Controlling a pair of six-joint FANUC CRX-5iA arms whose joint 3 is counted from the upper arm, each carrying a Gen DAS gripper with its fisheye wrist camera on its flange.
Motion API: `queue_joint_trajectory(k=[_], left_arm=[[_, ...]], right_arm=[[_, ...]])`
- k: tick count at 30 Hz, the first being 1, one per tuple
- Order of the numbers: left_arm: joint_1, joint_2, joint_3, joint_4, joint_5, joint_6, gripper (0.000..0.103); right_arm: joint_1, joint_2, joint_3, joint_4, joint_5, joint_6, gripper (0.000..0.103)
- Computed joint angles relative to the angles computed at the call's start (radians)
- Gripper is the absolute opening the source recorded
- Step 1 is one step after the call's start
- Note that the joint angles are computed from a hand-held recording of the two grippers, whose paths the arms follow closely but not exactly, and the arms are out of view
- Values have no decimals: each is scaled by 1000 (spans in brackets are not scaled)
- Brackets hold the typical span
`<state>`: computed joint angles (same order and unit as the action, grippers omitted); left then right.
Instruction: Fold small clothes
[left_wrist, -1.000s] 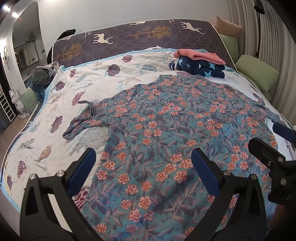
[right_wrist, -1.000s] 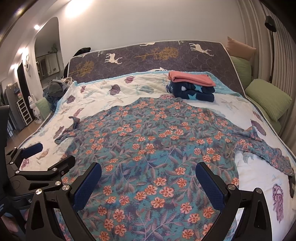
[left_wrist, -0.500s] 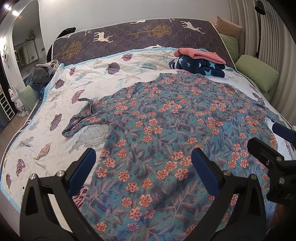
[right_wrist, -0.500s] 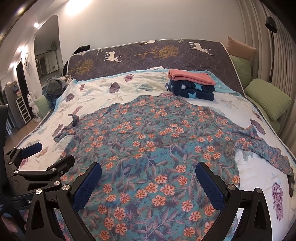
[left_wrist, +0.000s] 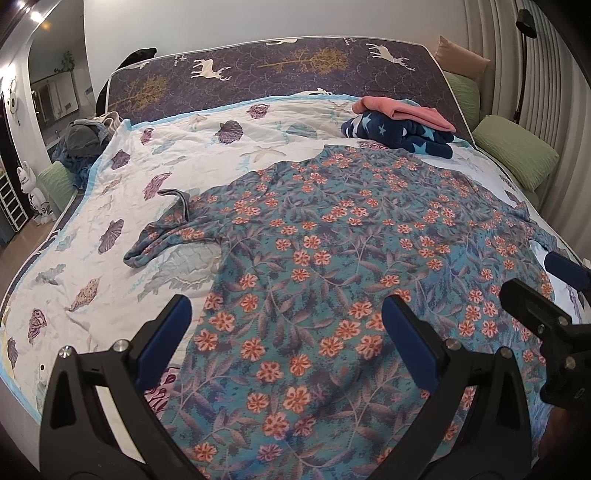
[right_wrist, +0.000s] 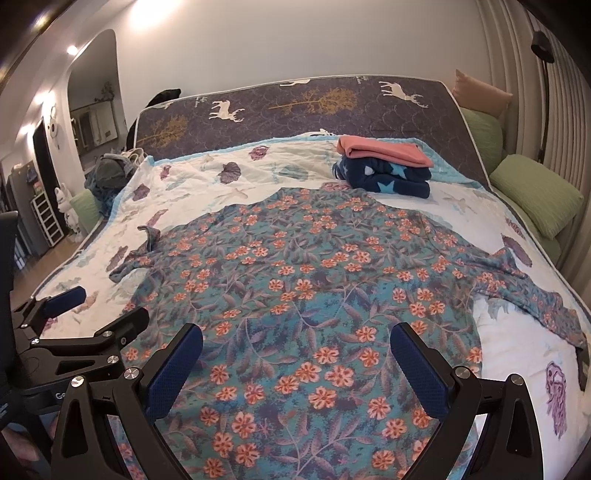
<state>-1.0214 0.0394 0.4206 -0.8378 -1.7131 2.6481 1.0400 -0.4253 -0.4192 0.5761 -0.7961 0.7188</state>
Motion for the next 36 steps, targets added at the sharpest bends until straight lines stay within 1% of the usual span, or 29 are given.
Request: queue_joint_trajectory(k=[6, 10, 13, 16, 19, 21, 22, 24, 26, 28, 29, 31, 33, 34, 35, 36], left_arm=[[19, -18, -22, 14, 5, 10, 102], [51, -65, -75, 32, 23, 60, 102], [74, -91, -104, 15, 3, 82, 102], [97, -113, -121, -11, -28, 99, 102], [120, -149, -151, -20, -15, 120, 102], [129, -163, -161, -27, -13, 122, 102], [132, -167, -164, -31, -15, 121, 102], [139, -181, -179, -38, -9, 125, 102], [151, -194, -193, -38, -3, 132, 102], [175, -208, -209, -23, 2, 132, 102], [186, -217, -217, -15, 3, 134, 102], [209, -237, -241, -5, 2, 148, 102], [232, -255, -264, -1, 6, 158, 102], [245, -264, -279, 1, 8, 160, 102], [265, -273, -295, 10, 10, 156, 102], [287, -286, -313, 23, 20, 152, 102]], right_arm=[[14, -7, -7, 34, 8, -7, 103], [13, 12, 30, 8, 8, 37, 103], [11, 28, 49, 10, 8, 37, 102], [7, 37, 61, -10, 19, 57, 99], [7, 55, 77, -15, 17, 77, 93], [3, 73, 101, -41, 16, 105, 82], [-2, 85, 120, -65, 16, 128, 79], [-16, 120, 176, -130, 11, 193, 64], [-25, 165, 246, -193, -5, 267, 57], [-26, 195, 292, -229, -4, 318, 56], [-28, 213, 323, -268, -1, 365, 54], [-51, 278, 438, -423, -24, 525, 54], [-87, 366, 581, -589, -86, 668, 54], [-108, 429, 674, -680, -138, 735, 54], [-126, 490, 758, -749, -189, 773, 55], [-140, 556, 848, -807, -250, 792, 59]])
